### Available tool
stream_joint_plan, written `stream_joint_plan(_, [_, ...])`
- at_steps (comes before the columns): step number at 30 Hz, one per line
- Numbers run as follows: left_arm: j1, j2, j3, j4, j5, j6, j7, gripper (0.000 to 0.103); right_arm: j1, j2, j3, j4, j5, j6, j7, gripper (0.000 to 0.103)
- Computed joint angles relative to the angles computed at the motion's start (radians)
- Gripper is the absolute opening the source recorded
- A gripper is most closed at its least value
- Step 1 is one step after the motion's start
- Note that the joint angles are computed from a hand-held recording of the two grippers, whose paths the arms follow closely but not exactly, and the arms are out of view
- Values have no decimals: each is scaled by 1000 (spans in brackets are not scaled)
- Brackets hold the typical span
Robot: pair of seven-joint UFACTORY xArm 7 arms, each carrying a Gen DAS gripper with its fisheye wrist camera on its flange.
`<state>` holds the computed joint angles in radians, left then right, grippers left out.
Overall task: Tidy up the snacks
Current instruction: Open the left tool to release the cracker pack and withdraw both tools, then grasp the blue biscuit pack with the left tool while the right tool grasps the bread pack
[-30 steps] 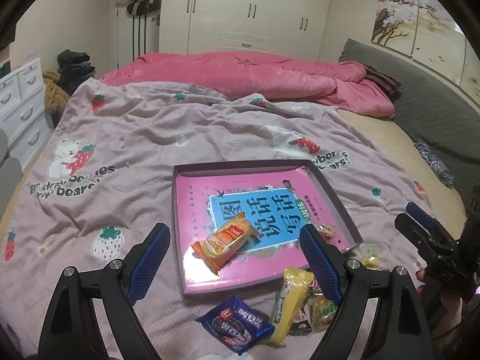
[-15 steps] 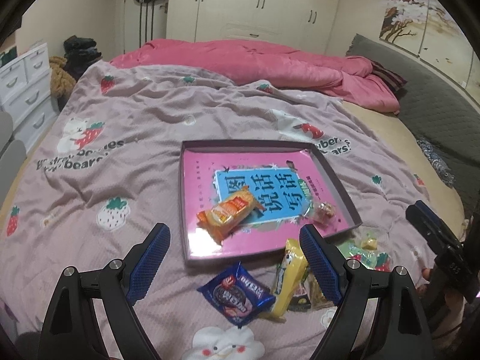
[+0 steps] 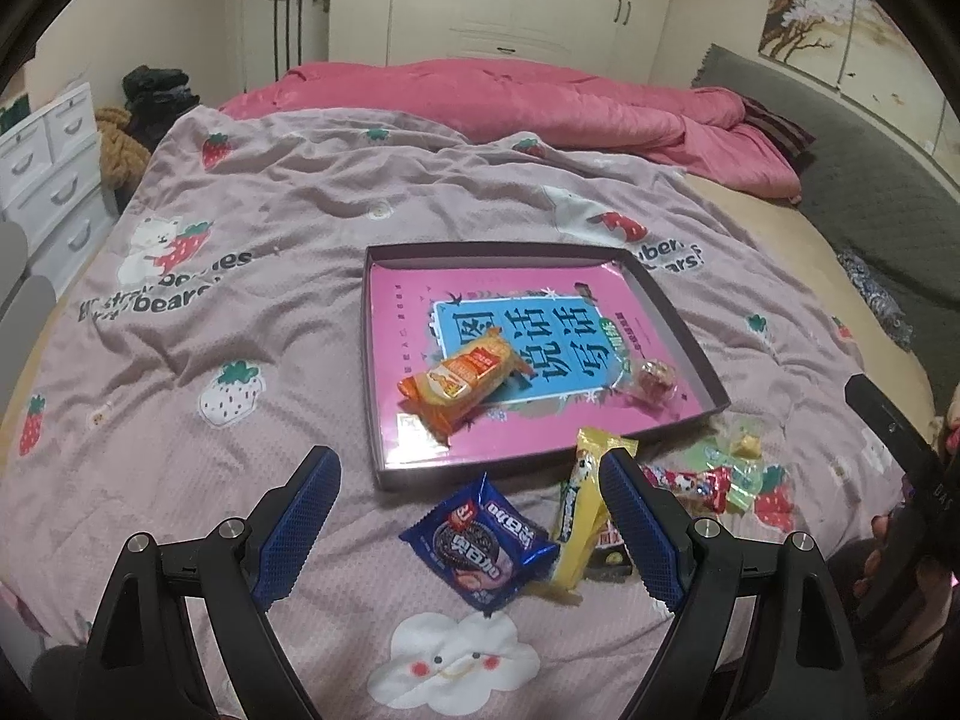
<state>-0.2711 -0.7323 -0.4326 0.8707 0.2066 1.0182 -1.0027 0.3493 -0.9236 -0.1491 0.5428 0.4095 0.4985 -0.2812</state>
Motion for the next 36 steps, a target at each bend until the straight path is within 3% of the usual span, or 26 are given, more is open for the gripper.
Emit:
stream_joint_plan(14, [-44, -35, 12, -34, -67, 37, -2, 89, -27, -84, 14, -33, -16, 170, 22, 102])
stream_joint_plan(27, [-90, -49, 10, -64, -123, 41, -7, 89, -36, -90, 29, -30, -18, 195, 10, 102])
stream_joint_plan(36, [-114, -61, 43, -111, -182, 19, -10, 89, -27, -58, 36, -14, -12, 267, -3, 102])
